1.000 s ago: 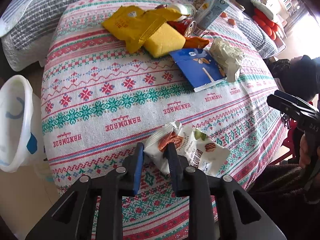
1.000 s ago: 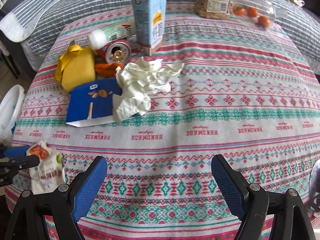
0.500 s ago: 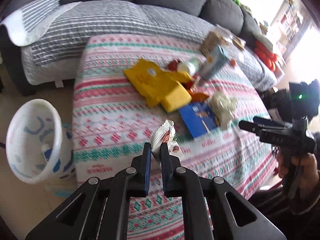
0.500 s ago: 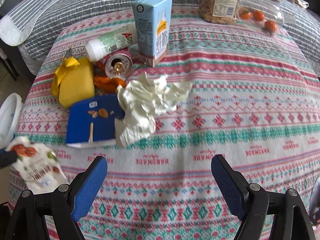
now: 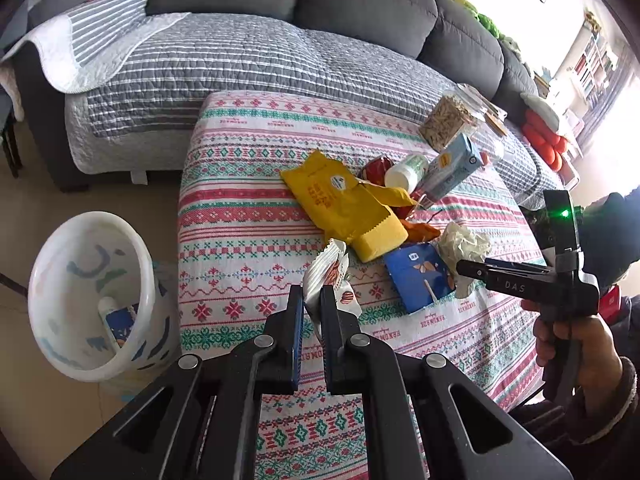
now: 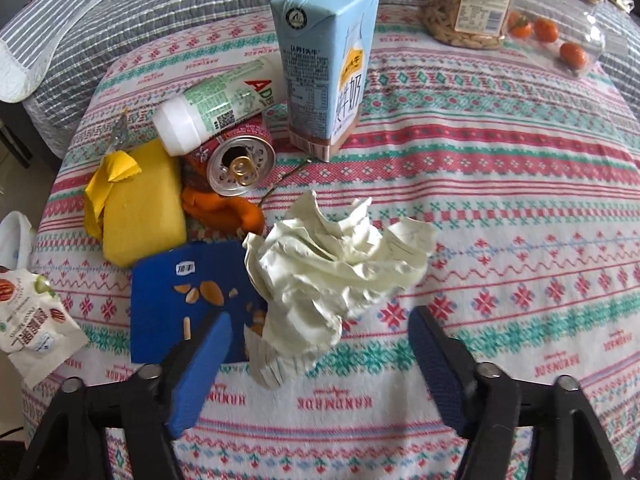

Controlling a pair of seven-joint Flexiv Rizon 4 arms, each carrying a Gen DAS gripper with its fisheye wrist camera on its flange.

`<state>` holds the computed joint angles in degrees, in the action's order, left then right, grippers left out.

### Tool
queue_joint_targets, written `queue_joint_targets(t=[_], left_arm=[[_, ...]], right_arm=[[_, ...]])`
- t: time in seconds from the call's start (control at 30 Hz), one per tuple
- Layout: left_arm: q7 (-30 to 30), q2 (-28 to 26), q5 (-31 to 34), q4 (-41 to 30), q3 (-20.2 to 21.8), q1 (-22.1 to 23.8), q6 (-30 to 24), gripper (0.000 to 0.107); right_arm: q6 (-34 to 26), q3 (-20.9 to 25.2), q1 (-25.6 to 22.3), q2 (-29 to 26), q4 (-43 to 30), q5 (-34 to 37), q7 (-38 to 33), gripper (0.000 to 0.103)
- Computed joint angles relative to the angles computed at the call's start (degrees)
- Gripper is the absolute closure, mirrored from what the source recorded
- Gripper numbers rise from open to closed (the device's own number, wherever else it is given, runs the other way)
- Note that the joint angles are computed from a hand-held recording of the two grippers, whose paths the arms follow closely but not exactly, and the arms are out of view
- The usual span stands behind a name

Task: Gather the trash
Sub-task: 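Grasp the crumpled tissue with the right gripper while the left gripper carries the wrapper, then drop the wrapper and tissue into the white bin by opening both grippers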

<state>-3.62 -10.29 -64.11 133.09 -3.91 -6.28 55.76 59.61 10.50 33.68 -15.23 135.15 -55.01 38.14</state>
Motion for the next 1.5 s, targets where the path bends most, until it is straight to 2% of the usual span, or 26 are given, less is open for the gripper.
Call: queue_joint_targets(t=[0.07,0.2,0.3,0.4,0.6,0.8,1.03,1.3,1.5], left_arm=[[-0.2,-0.1,-0.1,0.0,0.0,0.0,0.3,0.099],[-0.5,-0.3,-0.7,-0.2,0.0,0.2,0.6,0.099],[-0.4,-0.2,-1.5,-0.7,0.2,0.7,0.0,0.099],[0.0,0.1,-2.8,-1.1,0.5,1.1,-0.3,0.099],[-0.7,-0.4,-4.3,-2.9,1.5,2.9,-1.1,0.099],[-1.7,-2.0,-5.9,-5.4,2.1,5.5,-0.7,0.099],[-2.0,-5.6,-7.2,-8.6,2.1,8.4,3.4,0.099],[-1.8,-11.6,-6.6,-12.5,0.7,12.2,9.5,0.099],[3.5,-15.5,-10.6,-15.0,-2.2,13.7,14.1,0.098]], right_arm=[[1.2,-0.4,-0.4,-0.8,-0.1,-0.2,-0.1,0.046],[4.7,-1.7,-0.8,-1.3,0.6,-2.6,1.4,0.069],[3.1,-1.1,-0.5,-0.5,0.7,-2.0,1.3,0.076],[1.0,-0.4,-0.1,1.5,1.1,-2.1,2.1,0.076],[1.2,0.3,-1.3,5.4,2.0,-10.4,9.4,0.076],[1.6,1.0,-2.2,4.6,-0.9,-15.1,11.0,0.076],[3.4,-0.4,-1.4,-0.5,-7.8,-17.8,8.6,0.076],[8.2,-4.0,0.9,-9.4,-18.0,-19.0,3.9,0.076],[11.1,-6.7,3.7,-15.9,-25.3,-15.6,-2.3,0.076]])
